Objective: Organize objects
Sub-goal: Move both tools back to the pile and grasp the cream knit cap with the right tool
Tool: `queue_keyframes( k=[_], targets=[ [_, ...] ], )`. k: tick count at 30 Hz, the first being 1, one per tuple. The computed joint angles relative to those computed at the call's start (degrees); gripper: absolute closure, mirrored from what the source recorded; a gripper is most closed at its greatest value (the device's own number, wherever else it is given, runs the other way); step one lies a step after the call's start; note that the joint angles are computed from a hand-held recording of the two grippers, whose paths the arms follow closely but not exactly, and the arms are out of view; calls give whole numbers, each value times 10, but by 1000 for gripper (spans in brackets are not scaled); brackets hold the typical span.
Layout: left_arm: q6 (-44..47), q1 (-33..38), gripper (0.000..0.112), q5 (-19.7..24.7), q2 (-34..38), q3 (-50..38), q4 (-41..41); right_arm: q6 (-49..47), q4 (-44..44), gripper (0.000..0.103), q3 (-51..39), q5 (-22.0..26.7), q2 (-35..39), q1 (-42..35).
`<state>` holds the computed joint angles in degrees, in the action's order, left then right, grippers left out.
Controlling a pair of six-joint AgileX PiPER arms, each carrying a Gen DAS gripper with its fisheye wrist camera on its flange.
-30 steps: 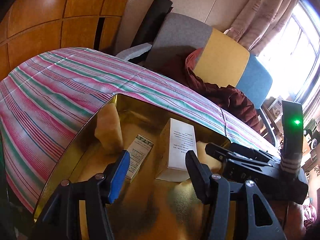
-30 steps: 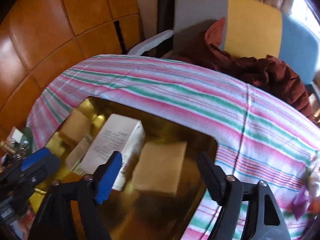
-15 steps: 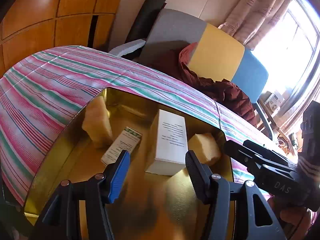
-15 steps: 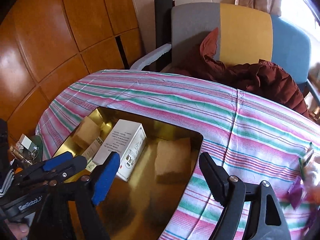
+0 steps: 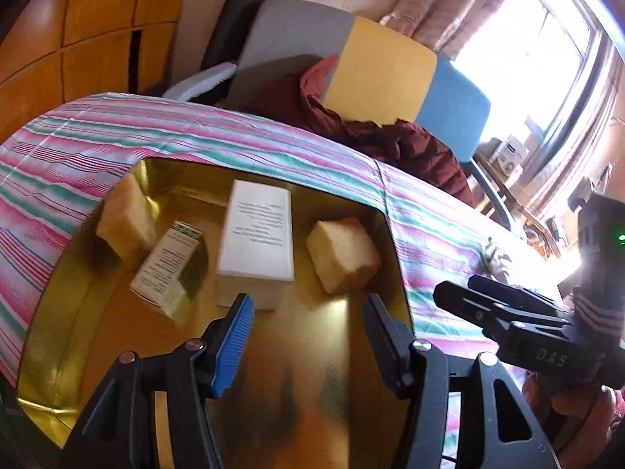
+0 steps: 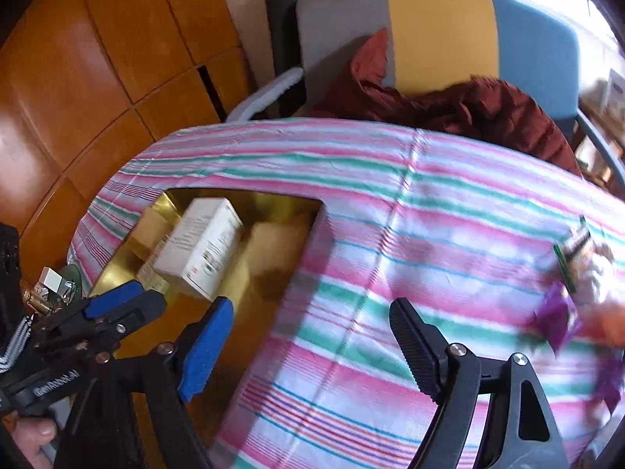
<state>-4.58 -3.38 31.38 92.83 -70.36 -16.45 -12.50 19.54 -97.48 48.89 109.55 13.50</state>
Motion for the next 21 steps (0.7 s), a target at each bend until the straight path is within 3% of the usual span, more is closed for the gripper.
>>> queue_keyframes(
  k=[11, 16, 21],
  targets=[
    [43, -81, 54, 27, -2, -15, -15, 41, -67, 20, 123, 7, -80, -175],
    [33, -107, 54, 25, -7, -5, -4, 82, -113, 20, 117, 15, -97, -263],
    [23, -126, 54, 19, -9, 1, 7, 163, -167, 17, 84, 55, -74, -327]
  ],
)
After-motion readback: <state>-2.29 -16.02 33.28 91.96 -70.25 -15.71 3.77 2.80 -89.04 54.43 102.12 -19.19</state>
